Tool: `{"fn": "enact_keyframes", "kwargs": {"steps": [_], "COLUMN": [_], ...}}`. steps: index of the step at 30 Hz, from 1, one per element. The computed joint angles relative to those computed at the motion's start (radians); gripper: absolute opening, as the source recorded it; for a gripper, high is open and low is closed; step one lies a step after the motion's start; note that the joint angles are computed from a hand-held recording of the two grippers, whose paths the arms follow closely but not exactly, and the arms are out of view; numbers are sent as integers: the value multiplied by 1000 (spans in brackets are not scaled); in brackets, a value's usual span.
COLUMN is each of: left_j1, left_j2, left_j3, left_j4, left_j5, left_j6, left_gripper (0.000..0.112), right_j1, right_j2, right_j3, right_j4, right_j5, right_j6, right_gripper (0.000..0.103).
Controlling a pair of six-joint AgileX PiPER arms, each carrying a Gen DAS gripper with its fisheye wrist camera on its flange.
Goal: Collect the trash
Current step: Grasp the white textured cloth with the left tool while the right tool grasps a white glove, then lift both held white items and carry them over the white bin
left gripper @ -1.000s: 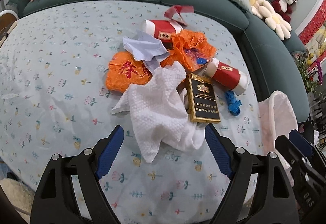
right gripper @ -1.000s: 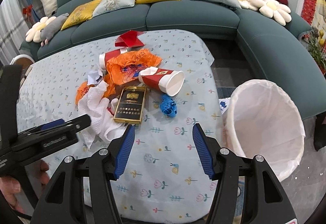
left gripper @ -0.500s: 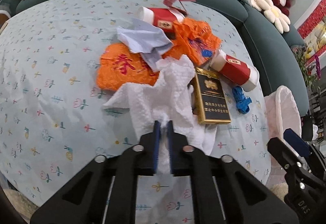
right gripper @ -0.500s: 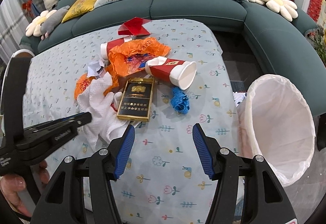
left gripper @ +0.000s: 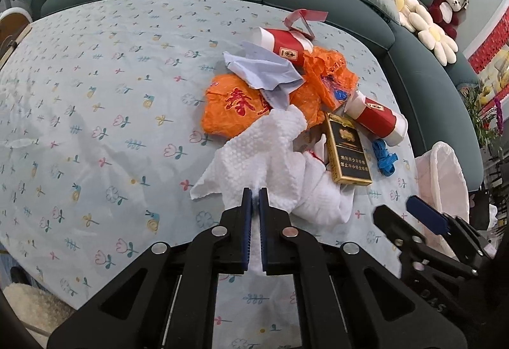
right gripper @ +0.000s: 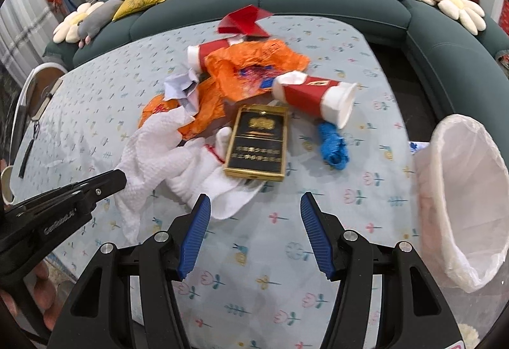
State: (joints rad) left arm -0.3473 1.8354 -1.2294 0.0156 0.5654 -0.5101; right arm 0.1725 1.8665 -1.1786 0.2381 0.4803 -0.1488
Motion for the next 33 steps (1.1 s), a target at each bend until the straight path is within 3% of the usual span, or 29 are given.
{"fn": "enact_keyframes", "kwargs": {"steps": [10,15,17,33], "left_j1": [14,12,9,-103], "left_j2": [6,4,-6,-129], "left_j3": [9,14,19,-30], "left_j4": [-26,-31,-31,67], "left_j5": [2,0,0,49], "left_j6": [27,35,30,-90], "left_gripper": [4,4,4,4], "right_j1": [71,78,76,-46], "right_j2": [108,151,142,-155], "right_j3": [-77,-104,-92,43], "right_j4": [-30,1,35,268], "right_j5": [19,52,54,56], "right_j6": [23,-8,-43,-259], "right_gripper": [51,17,10,8]}}
